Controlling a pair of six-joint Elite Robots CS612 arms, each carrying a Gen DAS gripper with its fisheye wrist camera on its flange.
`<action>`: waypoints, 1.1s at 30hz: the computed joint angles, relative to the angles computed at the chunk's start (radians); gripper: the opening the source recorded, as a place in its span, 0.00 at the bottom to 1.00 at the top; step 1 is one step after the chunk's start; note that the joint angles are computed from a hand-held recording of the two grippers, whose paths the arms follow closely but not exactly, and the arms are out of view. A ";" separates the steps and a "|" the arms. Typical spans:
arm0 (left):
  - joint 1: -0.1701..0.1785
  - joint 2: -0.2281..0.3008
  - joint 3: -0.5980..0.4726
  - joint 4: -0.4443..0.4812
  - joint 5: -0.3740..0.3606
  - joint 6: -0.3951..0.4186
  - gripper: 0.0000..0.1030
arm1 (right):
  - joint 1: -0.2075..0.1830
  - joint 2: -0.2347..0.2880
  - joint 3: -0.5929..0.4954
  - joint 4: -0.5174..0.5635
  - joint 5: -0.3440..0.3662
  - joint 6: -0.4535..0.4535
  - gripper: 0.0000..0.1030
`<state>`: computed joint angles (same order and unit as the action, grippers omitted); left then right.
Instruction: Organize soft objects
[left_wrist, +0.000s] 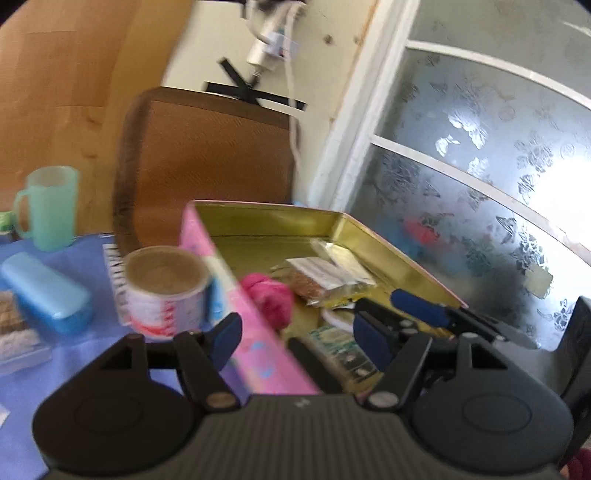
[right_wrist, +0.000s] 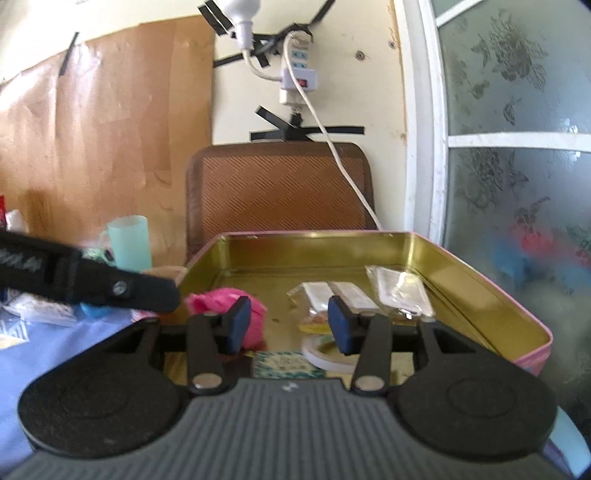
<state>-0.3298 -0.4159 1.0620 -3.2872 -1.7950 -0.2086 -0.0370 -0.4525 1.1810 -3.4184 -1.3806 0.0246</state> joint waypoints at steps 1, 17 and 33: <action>0.005 -0.007 0.020 -0.014 0.010 -0.011 0.66 | 0.000 -0.002 0.003 -0.006 0.012 0.007 0.47; 0.101 -0.065 0.284 -0.194 0.378 -0.278 0.68 | 0.070 0.031 -0.157 0.383 0.426 -0.144 0.52; 0.084 -0.065 0.285 -0.215 0.467 -0.230 0.78 | 0.138 0.216 -0.546 0.763 0.391 -0.152 0.77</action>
